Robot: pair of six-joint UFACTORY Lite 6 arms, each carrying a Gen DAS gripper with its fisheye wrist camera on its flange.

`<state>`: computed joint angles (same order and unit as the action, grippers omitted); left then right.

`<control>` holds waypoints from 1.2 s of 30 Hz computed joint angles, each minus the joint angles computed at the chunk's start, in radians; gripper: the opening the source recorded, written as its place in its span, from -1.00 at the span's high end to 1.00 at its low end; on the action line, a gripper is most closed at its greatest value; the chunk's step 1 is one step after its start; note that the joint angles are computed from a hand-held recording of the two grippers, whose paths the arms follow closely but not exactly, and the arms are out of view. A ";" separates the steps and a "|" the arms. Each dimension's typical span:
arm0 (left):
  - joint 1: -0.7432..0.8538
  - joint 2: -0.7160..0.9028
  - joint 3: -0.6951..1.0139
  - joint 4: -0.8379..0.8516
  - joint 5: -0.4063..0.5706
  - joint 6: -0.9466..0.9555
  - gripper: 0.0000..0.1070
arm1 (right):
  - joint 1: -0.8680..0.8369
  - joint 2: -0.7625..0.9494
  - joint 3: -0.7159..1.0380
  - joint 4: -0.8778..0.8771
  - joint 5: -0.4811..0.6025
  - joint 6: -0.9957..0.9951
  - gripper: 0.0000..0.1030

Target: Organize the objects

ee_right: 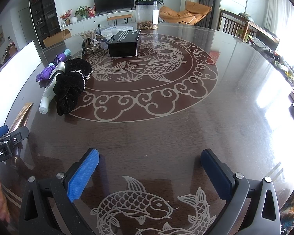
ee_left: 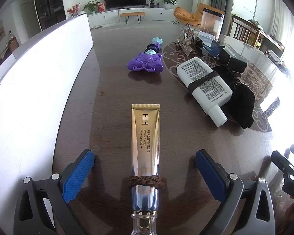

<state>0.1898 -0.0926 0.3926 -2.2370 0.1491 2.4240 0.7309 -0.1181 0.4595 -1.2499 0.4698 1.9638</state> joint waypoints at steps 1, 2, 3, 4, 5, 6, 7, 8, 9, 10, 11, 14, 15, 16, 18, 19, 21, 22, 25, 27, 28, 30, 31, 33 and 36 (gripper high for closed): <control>0.000 0.000 0.000 0.000 0.001 0.001 -0.93 | 0.000 0.001 0.000 -0.001 0.000 0.001 -1.00; 0.001 0.000 -0.001 -0.001 0.001 0.001 -0.93 | 0.000 0.001 0.000 -0.001 0.000 0.002 -1.00; 0.000 0.001 0.000 -0.001 0.001 0.001 -0.93 | 0.000 0.001 0.000 -0.001 0.000 0.002 -1.00; 0.001 0.001 0.000 -0.001 0.001 0.002 -0.93 | 0.000 0.001 0.000 -0.001 0.000 0.002 -1.00; 0.001 0.001 0.000 -0.001 0.001 0.002 -0.93 | 0.000 0.001 0.000 -0.002 0.000 0.003 -1.00; 0.001 0.001 0.000 -0.001 0.001 0.002 -0.93 | 0.000 0.001 0.000 -0.003 0.000 0.004 -1.00; 0.001 0.001 -0.001 -0.002 0.002 0.003 -0.93 | 0.000 0.001 0.000 -0.003 0.000 0.004 -1.00; 0.001 0.002 0.000 -0.002 0.002 0.003 -0.93 | 0.000 0.002 0.000 -0.005 0.000 0.005 -1.00; 0.001 0.002 0.000 -0.004 0.002 0.005 -0.93 | 0.000 0.002 0.000 -0.005 0.000 0.006 -1.00; 0.001 0.002 0.000 -0.004 0.002 0.006 -0.93 | 0.000 0.002 0.000 -0.005 0.000 0.006 -1.00; 0.001 0.003 0.000 -0.004 0.002 0.006 -0.93 | 0.001 0.003 0.000 -0.006 0.000 0.007 -1.00; 0.002 0.003 0.001 -0.005 0.003 0.007 -0.93 | 0.001 0.003 0.000 -0.008 0.000 0.010 -1.00; 0.002 0.003 0.001 -0.006 0.003 0.009 -0.93 | 0.001 0.004 0.000 -0.009 0.000 0.011 -1.00; 0.002 0.003 0.000 -0.007 0.004 0.009 -0.93 | 0.001 0.004 0.000 -0.009 0.000 0.011 -1.00; 0.002 0.004 0.000 -0.008 0.004 0.011 -0.93 | 0.001 0.004 -0.001 -0.011 0.000 0.013 -1.00; 0.003 0.003 -0.001 -0.009 0.004 0.012 -0.93 | 0.001 0.004 -0.001 -0.011 0.000 0.013 -1.00; 0.002 0.004 0.000 -0.010 0.004 0.013 -0.93 | 0.001 0.005 -0.001 -0.013 0.000 0.015 -1.00; 0.003 0.003 -0.001 -0.011 0.005 0.014 -0.93 | 0.002 0.006 0.000 -0.014 0.000 0.016 -1.00; 0.003 0.004 -0.001 -0.014 0.005 0.017 -0.93 | 0.002 0.007 0.000 -0.015 0.001 0.018 -1.00; 0.003 0.005 0.000 -0.015 0.005 0.018 -0.93 | -0.001 0.003 -0.001 -0.013 0.000 0.013 -1.00; 0.003 0.004 -0.001 -0.015 0.006 0.019 -0.93 | -0.001 0.003 -0.001 -0.013 0.000 0.013 -1.00; 0.003 0.005 0.000 -0.017 0.006 0.021 -0.93 | -0.002 0.004 0.000 -0.013 0.000 0.011 -1.00; 0.003 0.005 -0.001 -0.017 0.006 0.021 -0.93 | -0.001 0.004 -0.001 -0.013 0.000 0.013 -1.00; 0.003 0.005 0.000 -0.018 0.006 0.022 -0.93 | -0.001 0.004 -0.001 -0.015 0.000 0.015 -1.00; 0.003 0.006 0.000 -0.019 0.007 0.024 -0.93 | -0.001 0.005 0.000 -0.016 0.000 0.015 -1.00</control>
<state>0.1929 -0.0866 0.3922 -2.2564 0.1557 2.4479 0.7296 -0.1135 0.4593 -1.2655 0.4697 1.9789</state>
